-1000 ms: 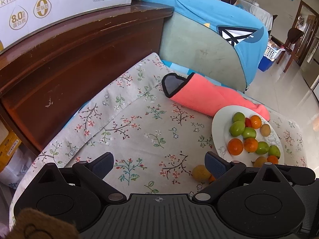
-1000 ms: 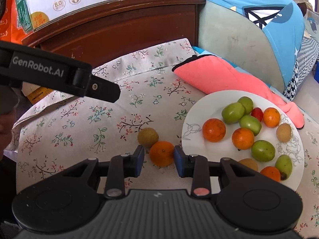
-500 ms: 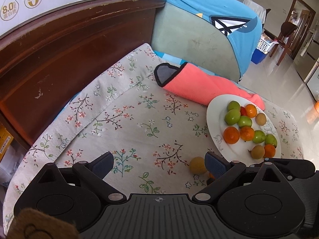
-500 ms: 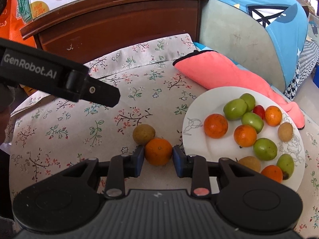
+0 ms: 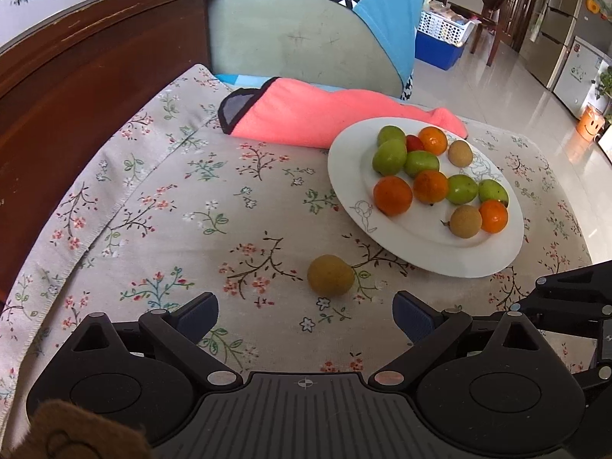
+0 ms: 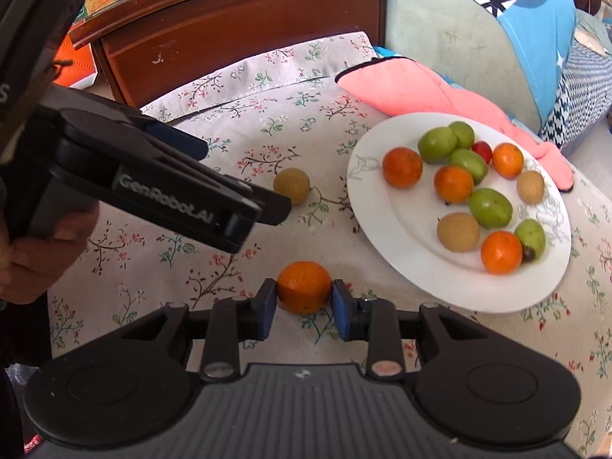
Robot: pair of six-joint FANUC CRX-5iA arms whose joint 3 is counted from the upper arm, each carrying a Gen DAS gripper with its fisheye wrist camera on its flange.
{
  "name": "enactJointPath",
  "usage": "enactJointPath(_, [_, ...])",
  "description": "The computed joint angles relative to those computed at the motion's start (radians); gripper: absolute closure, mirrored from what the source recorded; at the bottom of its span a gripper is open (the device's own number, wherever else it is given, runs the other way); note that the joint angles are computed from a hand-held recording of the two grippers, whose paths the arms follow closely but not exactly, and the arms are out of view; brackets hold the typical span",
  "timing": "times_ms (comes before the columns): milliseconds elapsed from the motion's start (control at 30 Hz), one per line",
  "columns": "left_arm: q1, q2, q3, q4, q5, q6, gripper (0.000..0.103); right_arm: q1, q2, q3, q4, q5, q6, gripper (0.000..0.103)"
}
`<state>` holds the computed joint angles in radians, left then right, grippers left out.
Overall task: Organize fruits
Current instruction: 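Grasp the last orange with the right tool while the left tool approaches the brown kiwi, then grasp the brown kiwi with the left tool while the right tool holds the orange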
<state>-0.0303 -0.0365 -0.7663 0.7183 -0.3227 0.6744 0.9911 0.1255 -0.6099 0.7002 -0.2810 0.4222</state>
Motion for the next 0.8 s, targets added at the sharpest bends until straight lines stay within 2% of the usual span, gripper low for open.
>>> enactJointPath(100, [-0.010, 0.025, 0.012, -0.019, 0.012, 0.013, 0.004, -0.002, -0.007, -0.012, 0.014, 0.000, -0.018, 0.072])
enactJointPath(200, [-0.006, 0.057, 0.043, -0.097, 0.002, 0.095, 0.004, -0.003, -0.012, -0.020, 0.026, 0.002, -0.033, 0.072])
enactJointPath(233, [-0.012, 0.063, 0.043, -0.107, 0.017, 0.101, 0.000, -0.001, -0.014, -0.022, 0.030, -0.001, -0.039, 0.072])
enactJointPath(300, [-0.023, 0.064, 0.044, -0.162, 0.047, 0.124, 0.000, -0.001, -0.016, -0.024, 0.031, -0.001, -0.043, 0.072])
enactJointPath(333, [-0.032, 0.059, 0.028, -0.136, 0.069, 0.099, 0.000, 0.000, -0.016, -0.024, 0.028, -0.002, -0.042, 0.072])
enactJointPath(400, [-0.031, 0.058, 0.024, -0.124, 0.070, 0.115, 0.000, -0.001, -0.017, -0.027, 0.032, 0.000, -0.046, 0.071])
enactJointPath(433, [-0.029, 0.060, 0.035, -0.161, 0.063, 0.144, 0.000, -0.002, -0.017, -0.029, 0.039, 0.002, -0.053, 0.071])
enactJointPath(633, [-0.026, 0.061, 0.044, -0.185, 0.053, 0.172, 0.000, -0.006, -0.014, -0.035, 0.079, 0.006, -0.083, 0.071])
enactJointPath(800, [-0.025, 0.061, 0.066, -0.255, 0.038, 0.238, 0.000, -0.008, -0.015, -0.039, 0.090, 0.009, -0.092, 0.071])
